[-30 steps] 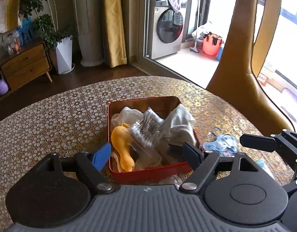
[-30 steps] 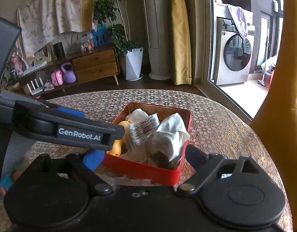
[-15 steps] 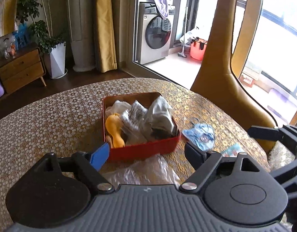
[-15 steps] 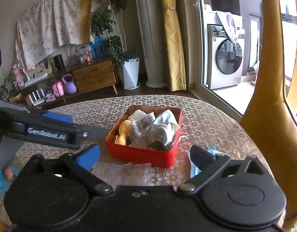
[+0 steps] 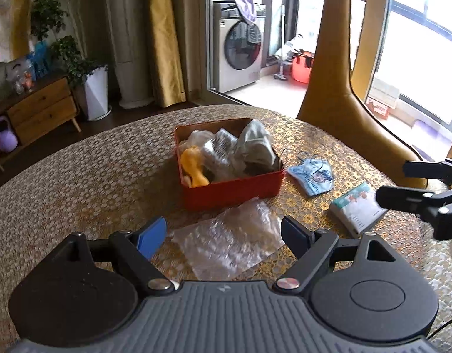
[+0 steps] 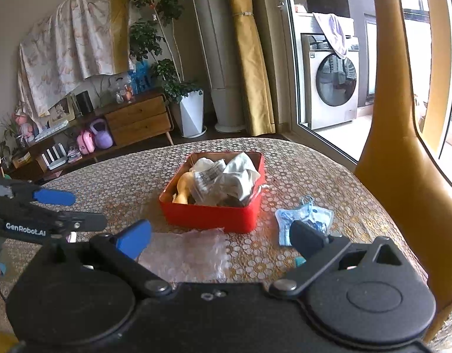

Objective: Organize soft objects
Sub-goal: 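Withdraw both open grippers from the red box toward the remaining items, then reach the right gripper to the blue face mask while the left reaches the clear plastic bag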

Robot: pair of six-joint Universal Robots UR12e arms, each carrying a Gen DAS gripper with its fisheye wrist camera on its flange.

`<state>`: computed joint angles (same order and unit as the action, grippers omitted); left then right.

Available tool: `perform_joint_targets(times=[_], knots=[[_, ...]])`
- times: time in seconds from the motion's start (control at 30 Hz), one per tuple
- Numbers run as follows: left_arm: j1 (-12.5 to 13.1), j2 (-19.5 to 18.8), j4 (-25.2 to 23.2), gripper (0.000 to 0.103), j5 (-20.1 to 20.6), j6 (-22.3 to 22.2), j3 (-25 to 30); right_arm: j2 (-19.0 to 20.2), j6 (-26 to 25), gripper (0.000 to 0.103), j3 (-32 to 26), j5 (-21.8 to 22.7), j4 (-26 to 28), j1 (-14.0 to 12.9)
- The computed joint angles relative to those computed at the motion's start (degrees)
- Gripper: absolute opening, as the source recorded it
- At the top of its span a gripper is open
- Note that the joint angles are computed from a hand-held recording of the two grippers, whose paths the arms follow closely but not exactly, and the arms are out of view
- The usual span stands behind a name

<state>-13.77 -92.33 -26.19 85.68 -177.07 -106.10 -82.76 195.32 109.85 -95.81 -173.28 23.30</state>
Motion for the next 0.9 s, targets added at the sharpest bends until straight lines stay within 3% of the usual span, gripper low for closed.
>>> perform_joint_targets(times=[0.2, 0.43, 0.67, 0.9], knots=[[-0.27, 1.32, 3.29, 0.085, 0.16, -1.42, -3.45, -1.21, -0.48, 0.101, 1.96, -1.73, 0.68, 0.11], [-2.97, 1.07, 6.85, 0.085, 2.10, -4.68, -5.45, -2.26, -0.01, 0.101, 3.75, -2.32, 1.71, -0.75], [-7.40, -2.37, 3.26, 0.085, 8.02, -9.51, -2.68, -1.84, -0.05, 0.101, 3.82, -2.53, 2.03, -2.01], [-9.73, -6.67, 1.23, 0.085, 12.19, -14.96, 0.81, -0.45, -0.06, 0.101, 2.76, -2.26, 2.70, -3.73]])
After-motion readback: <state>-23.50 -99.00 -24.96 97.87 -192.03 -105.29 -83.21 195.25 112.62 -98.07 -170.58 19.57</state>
